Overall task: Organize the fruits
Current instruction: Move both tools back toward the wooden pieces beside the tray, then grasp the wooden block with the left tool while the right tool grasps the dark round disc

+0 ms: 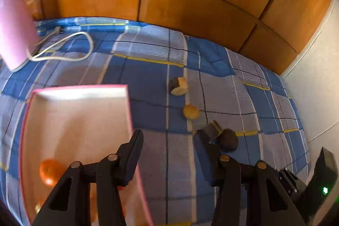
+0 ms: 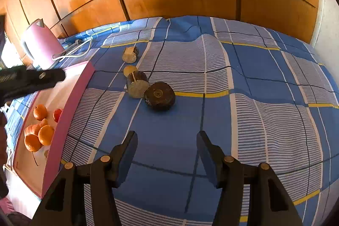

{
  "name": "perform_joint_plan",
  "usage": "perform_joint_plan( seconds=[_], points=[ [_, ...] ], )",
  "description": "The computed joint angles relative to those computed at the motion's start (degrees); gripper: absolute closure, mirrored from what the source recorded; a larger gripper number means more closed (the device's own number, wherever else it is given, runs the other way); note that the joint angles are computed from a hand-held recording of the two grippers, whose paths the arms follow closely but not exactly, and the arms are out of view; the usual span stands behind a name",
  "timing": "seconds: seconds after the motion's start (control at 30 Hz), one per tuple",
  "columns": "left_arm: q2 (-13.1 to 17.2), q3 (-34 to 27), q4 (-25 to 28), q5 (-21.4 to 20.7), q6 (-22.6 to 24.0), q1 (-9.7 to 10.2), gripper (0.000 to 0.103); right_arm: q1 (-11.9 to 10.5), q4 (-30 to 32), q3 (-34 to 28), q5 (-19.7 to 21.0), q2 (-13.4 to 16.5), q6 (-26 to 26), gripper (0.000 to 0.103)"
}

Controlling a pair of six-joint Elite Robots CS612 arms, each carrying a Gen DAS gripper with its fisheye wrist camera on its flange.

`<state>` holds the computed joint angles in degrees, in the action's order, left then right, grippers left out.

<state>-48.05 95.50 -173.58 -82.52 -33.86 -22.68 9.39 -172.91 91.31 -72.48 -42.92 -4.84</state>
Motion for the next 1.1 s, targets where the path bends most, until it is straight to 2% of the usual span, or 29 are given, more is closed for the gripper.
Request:
perform_joint_plan(
  seconds=[0.13,0.47,0.73,0.77,0.9,1.1],
  points=[
    [2.3,-4.3,2.7,-0.8,1.8,0.52,0.061,-0.2,0.6,-0.7,1.2,0.4,-0.5,0.044],
    [8.6,-15.5,10.2,-2.3,2.0,1.76,0.061,-0.3,1.3,-1.7,3.9,1.2,-3.2,0.044],
    [12.2,-21.4,16.5,-2.6,1.1,2.31,0.062,-0.4,2.7,-2.4,5.3,1.9,-3.6,0.044],
    [12.5,-21.7,16.5,-3.0,0.8,2.47,0.067,-0.4,2.8,-2.4,5.4,2.0,-3.6,0.044],
    [12.7,-21.4,14.7,-4.0,1.3,2.78,0.069,-0.5,3.2,-2.5,5.6,2.2,-3.4,0.044],
    [10.7,-17.7,12.0,-3.3,1.3,2.49,0.069,-0.5,3.3,-2.8,5.6,2.3,-3.3,0.044]
  ],
)
